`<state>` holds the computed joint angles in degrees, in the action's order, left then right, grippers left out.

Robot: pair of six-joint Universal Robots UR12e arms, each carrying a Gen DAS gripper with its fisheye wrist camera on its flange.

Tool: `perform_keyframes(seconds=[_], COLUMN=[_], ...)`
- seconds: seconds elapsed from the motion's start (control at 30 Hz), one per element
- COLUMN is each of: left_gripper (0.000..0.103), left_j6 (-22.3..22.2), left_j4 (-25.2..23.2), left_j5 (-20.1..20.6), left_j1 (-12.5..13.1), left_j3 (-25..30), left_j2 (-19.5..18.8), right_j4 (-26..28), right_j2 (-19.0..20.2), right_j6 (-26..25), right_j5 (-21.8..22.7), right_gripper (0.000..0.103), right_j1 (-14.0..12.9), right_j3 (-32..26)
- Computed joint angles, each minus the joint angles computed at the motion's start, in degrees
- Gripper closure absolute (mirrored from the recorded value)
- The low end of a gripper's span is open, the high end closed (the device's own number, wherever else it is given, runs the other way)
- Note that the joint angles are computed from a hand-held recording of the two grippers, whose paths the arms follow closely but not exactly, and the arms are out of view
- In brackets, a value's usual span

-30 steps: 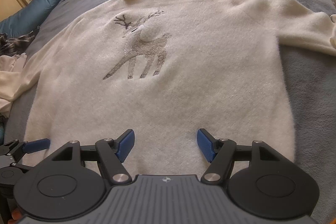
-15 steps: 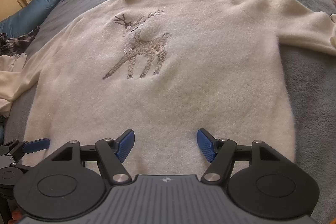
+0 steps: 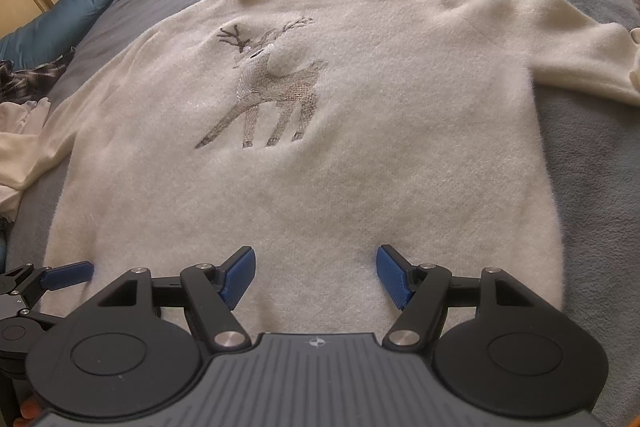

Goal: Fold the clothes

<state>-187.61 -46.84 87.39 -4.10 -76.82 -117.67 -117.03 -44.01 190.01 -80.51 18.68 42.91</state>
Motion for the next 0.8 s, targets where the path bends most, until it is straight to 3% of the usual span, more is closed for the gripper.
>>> perform_keyframes(seconds=[0.8], left_gripper=[0.0], left_j6=[1.16], left_j4=[-0.05], left_j5=[0.95], left_j1=[-0.25], left_j3=[-0.06], left_j2=[-0.03], right_j4=[0.06], right_j2=[-0.06], right_j6=[-0.31], right_j5=[0.08], right_gripper=[0.033], right_j1=[-0.02], right_j3=[0.08])
